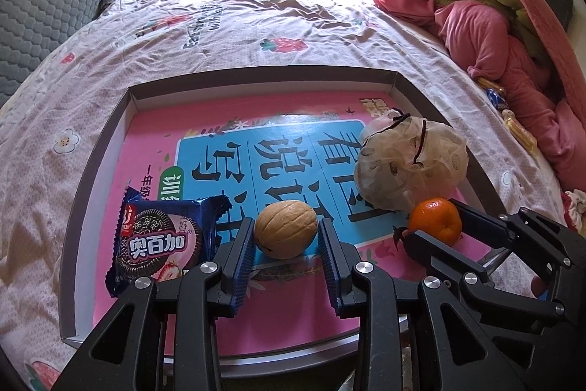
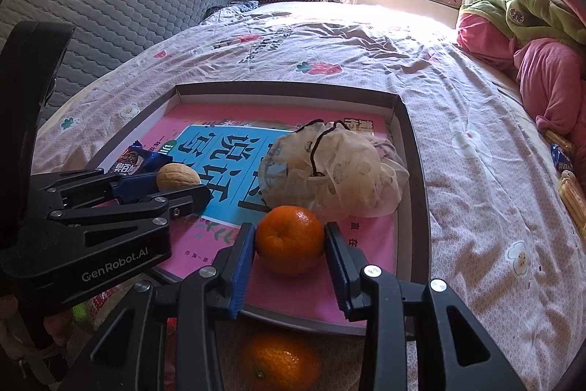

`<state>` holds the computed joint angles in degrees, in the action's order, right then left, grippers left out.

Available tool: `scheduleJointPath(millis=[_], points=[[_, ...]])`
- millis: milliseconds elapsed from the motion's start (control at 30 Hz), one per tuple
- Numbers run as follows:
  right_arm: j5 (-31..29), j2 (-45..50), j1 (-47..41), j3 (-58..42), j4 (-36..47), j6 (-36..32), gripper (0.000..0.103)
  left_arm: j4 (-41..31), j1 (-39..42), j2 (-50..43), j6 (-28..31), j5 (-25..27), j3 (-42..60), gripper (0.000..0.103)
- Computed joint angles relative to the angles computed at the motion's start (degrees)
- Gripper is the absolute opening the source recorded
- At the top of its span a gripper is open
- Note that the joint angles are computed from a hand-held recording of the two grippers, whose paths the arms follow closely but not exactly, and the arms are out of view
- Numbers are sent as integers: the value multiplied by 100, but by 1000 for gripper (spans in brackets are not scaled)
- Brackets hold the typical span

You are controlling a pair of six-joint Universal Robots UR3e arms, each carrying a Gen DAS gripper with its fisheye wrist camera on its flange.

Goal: Organize objects
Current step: 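Open the left tool on the walnut while the right tool releases the orange in the tray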

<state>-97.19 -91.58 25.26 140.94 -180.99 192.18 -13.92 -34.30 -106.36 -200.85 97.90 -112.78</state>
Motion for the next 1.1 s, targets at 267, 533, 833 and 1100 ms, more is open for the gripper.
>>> scheduleJointPath(millis=[267,533,833,1100], points=[[54,-25,-37,5,36,0,39,-82,15,78,-8,-9,-42,35],[171,-170,-99,30,140,-3,39,-87,12,239,-78,-21,-213,35],[142,-275,-24,27,211,8,44,-95,-65,559,-210,64,-442,35],[-55,-350,159,-61,249,38,49,-153,-177,818,-345,183,-554,35]])
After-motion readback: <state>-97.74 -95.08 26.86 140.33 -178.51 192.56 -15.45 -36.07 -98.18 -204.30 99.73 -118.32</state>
